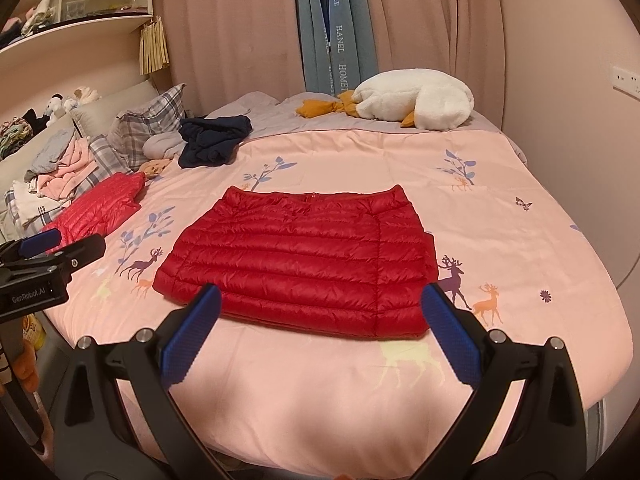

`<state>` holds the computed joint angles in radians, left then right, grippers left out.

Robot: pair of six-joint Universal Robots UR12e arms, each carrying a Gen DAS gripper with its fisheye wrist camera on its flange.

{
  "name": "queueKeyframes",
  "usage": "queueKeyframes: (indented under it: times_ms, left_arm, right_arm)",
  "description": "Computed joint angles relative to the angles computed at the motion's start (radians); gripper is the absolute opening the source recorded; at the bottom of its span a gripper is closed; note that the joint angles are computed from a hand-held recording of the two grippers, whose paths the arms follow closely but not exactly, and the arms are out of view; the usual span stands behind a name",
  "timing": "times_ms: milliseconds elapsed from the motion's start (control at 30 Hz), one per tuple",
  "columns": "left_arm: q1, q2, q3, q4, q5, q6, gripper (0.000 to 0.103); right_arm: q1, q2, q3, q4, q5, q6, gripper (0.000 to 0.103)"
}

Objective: Fold large clothes

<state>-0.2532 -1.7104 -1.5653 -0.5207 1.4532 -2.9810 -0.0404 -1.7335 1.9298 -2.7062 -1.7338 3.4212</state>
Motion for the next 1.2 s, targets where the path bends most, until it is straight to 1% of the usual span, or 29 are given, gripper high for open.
queueKeyframes:
  times_ms: [333, 1200]
  left_arm:
    - [-0.002, 0.000, -0.001, -0.004, 0.002, 0.008, 0.102]
    - [-0.006, 0.002, -0.004, 0.003, 0.007, 0.019, 0.102]
  right_arm:
    - [0.004, 0.005, -0.001, -0.004, -0.011, -0.002, 0.101]
    - [0.003, 0.003, 0.000, -0.005, 0.004, -0.002, 0.101]
